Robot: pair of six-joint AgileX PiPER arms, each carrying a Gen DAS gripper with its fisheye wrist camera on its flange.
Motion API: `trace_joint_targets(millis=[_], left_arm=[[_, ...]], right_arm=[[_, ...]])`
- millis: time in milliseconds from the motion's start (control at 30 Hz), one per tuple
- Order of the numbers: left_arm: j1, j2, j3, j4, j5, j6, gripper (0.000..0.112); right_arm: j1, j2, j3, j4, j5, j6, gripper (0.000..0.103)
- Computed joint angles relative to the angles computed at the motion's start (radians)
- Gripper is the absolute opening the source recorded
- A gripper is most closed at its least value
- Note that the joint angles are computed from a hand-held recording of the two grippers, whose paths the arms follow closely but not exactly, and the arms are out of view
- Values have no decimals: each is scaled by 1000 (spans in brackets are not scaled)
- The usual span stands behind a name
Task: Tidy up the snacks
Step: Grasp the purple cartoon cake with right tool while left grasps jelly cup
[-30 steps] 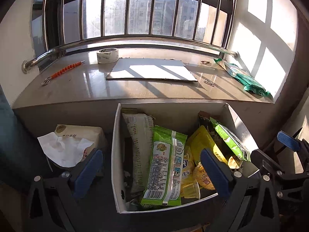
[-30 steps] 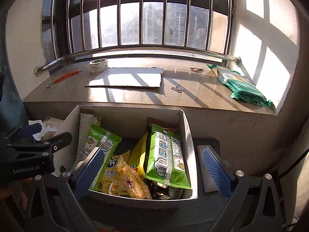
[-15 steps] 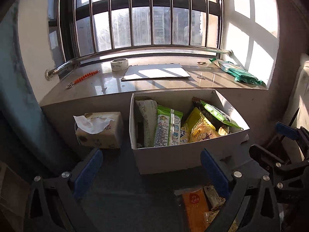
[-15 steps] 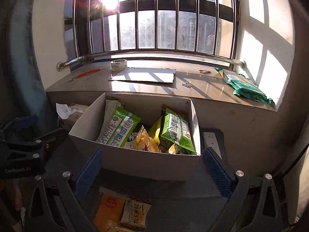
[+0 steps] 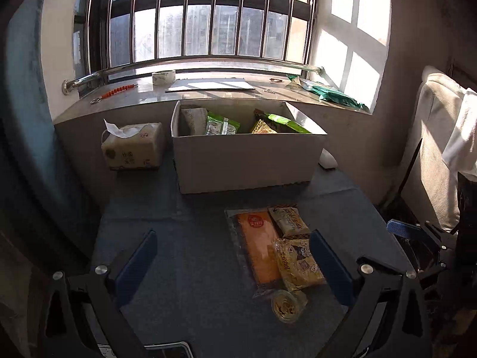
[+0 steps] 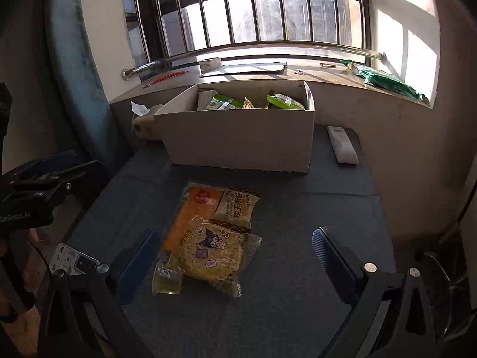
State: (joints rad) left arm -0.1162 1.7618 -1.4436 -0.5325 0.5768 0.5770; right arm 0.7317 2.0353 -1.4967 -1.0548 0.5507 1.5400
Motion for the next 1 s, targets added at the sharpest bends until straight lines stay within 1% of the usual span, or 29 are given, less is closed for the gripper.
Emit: trace_joint_targets(millis=[67,133,233,300,400,433,467,533,567,600,700,733,767,800,833,867,900,967,1000], left_arm=[[-7,-25,66,-13,-32,39,103],[-18,-39,103,28,-55,28,103],[1,-59,140,-27,-50,83,103],[20,-67,151,-61,-42,105,103],[48,-72,165,-104,-35,147,103],[51,-72,168,-96,-37,139,103],[54,-69,166,-81,-37,123,103],[71,-65,169,-109,-26,146,103],[76,-63,171,-121,-21,156,103],[80,-62,177,-132,-19,168,103],[81,-55,188,-142,-11,185,103],[81,-53,189,-145,-9,188,103],[82,-51,191,-145,-6,189,103],[83,-51,196,-151,-5,197,103],[84,-52,199,-160,-4,211,103],[87,-54,205,-177,0,236,103],[89,-54,207,-188,7,259,103],[86,-52,211,-185,10,271,103],[82,-47,207,-178,16,271,103]], right_arm=[[5,4,41,-21,-27,79,103],[0,20,46,27,-51,79,103],[-6,48,23,60,-80,71,103],[-15,85,-28,125,-81,10,103],[-32,155,-134,269,-82,-129,103],[-37,182,-176,327,-76,-192,103],[-41,215,-232,396,-51,-265,103],[-50,276,-328,503,-10,-373,103],[-58,293,-352,557,-16,-419,103],[-65,308,-370,593,-22,-440,103],[-70,351,-445,611,37,-444,103],[-78,358,-453,644,32,-463,103],[-79,353,-444,637,21,-449,103],[-79,354,-446,646,23,-459,102],[-70,358,-460,624,53,-450,88],[-63,357,-461,595,68,-435,84],[-60,344,-439,573,55,-420,79],[-80,313,-370,621,-30,-439,78],[-84,300,-343,631,-57,-442,78]])
